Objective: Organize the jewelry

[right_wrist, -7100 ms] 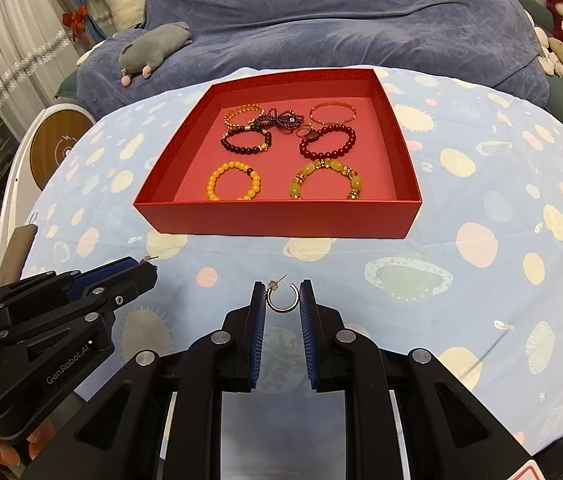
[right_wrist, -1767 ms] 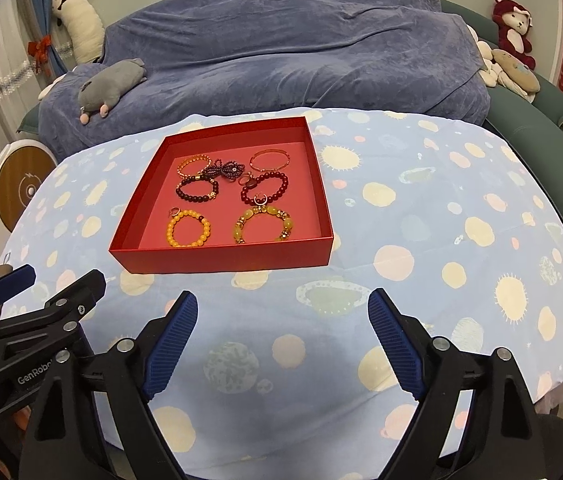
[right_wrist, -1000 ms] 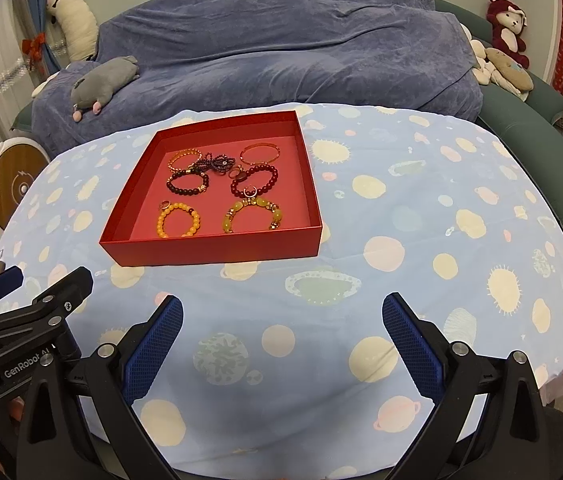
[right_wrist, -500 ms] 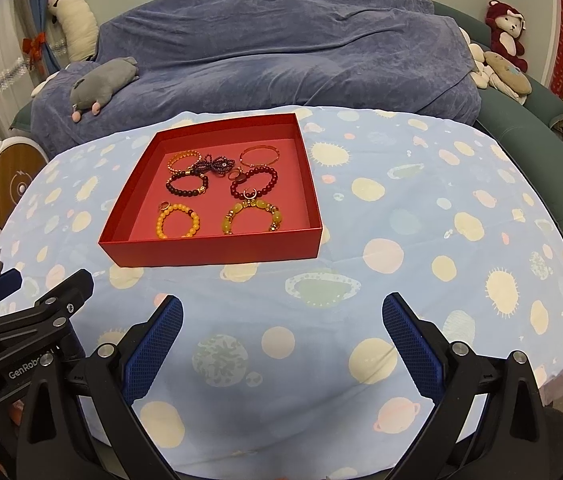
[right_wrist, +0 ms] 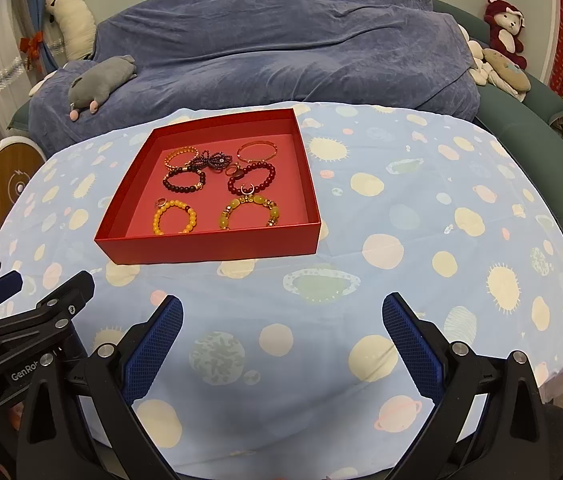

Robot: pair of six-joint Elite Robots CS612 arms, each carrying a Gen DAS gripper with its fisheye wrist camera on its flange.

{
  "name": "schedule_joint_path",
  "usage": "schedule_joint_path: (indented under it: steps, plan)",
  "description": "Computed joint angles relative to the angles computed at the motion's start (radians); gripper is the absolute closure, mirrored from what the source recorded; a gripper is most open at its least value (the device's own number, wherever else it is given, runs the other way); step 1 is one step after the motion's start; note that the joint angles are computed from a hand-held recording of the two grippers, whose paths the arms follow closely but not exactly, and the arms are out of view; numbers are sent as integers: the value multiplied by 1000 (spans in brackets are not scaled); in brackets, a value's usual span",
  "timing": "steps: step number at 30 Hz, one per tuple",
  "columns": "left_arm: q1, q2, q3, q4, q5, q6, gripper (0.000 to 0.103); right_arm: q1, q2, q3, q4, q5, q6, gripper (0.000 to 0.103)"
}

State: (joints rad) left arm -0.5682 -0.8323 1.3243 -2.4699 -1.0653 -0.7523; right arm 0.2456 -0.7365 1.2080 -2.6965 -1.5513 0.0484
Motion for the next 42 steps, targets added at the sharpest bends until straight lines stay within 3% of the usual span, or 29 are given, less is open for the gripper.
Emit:
schedule_joint_path:
  steps: [42]
  plan:
    - [5,27,-29,17,-12,-2,8,1,15,-15,20,-8,1,7]
